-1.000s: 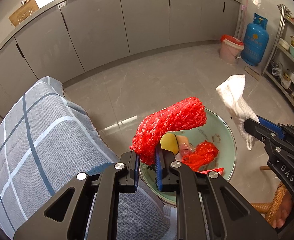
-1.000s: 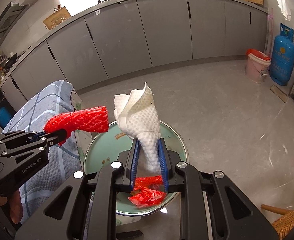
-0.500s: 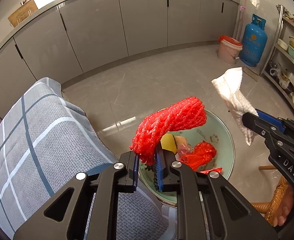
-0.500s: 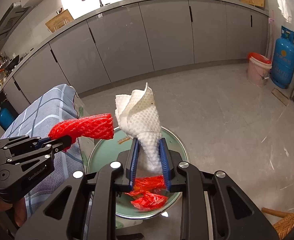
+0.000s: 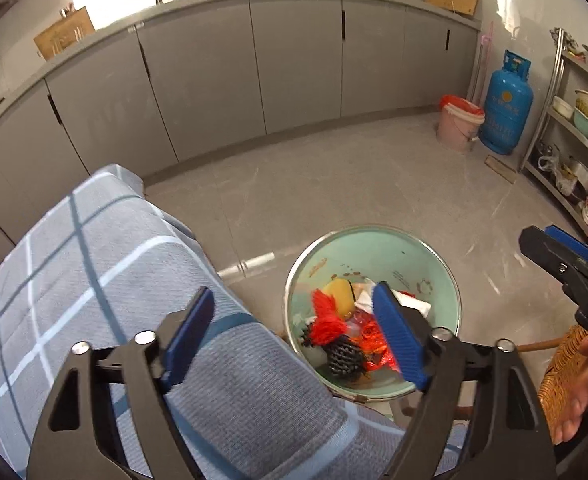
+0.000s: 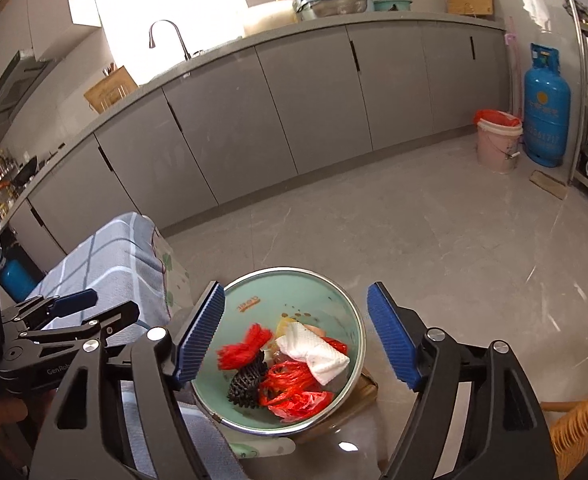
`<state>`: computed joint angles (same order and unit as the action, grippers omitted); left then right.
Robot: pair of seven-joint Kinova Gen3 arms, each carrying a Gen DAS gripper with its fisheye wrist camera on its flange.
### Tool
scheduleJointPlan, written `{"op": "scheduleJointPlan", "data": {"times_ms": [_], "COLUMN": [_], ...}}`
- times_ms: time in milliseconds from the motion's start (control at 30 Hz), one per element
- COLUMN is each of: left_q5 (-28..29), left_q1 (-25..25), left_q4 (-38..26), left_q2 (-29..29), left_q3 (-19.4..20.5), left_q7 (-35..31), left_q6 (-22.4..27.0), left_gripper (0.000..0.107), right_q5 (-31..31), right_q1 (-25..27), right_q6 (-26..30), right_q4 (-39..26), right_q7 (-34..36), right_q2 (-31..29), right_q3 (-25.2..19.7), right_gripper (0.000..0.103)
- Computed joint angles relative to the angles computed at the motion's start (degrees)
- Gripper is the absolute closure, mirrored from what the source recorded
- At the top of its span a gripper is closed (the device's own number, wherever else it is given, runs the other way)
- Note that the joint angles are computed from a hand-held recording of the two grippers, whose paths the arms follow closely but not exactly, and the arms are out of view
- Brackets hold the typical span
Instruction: Collect trash
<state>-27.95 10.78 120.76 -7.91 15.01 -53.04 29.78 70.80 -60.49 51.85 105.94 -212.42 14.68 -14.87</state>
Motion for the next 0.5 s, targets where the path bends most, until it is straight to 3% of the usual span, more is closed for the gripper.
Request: {"op": "scheduleJointPlan", "data": {"times_ms": [100, 333, 500], "left_q5": [-0.04, 4.92, 9.32], "left_q1": [2.11, -3.81, -5.26], "left_q4": [1.53, 2.90, 3.57], "left_q2": [-3.56, -11.22, -16.33], "left_q3": [-1.94, 2.18, 1.35], "left_q7": [0.58, -2.66, -6.58], "left_q6": [0.21, 2.63, 3.33], "left_gripper": [0.024, 0.022, 0.019], "right_q5": [0.11, -0.37, -0.43], "right_q1": [-1.63, -4.37, -6.74], "right_q6": [2.88, 8.51, 11.83], "right_q4": [-0.26, -2.21, -3.90], "right_q7": [0.02, 2.28, 3.35], "right_q2": [-0.81, -1.32, -1.01], "right_q3": [-0.85, -2.57, -3.43], "right_gripper": [0.025, 0.023, 0.021]}}
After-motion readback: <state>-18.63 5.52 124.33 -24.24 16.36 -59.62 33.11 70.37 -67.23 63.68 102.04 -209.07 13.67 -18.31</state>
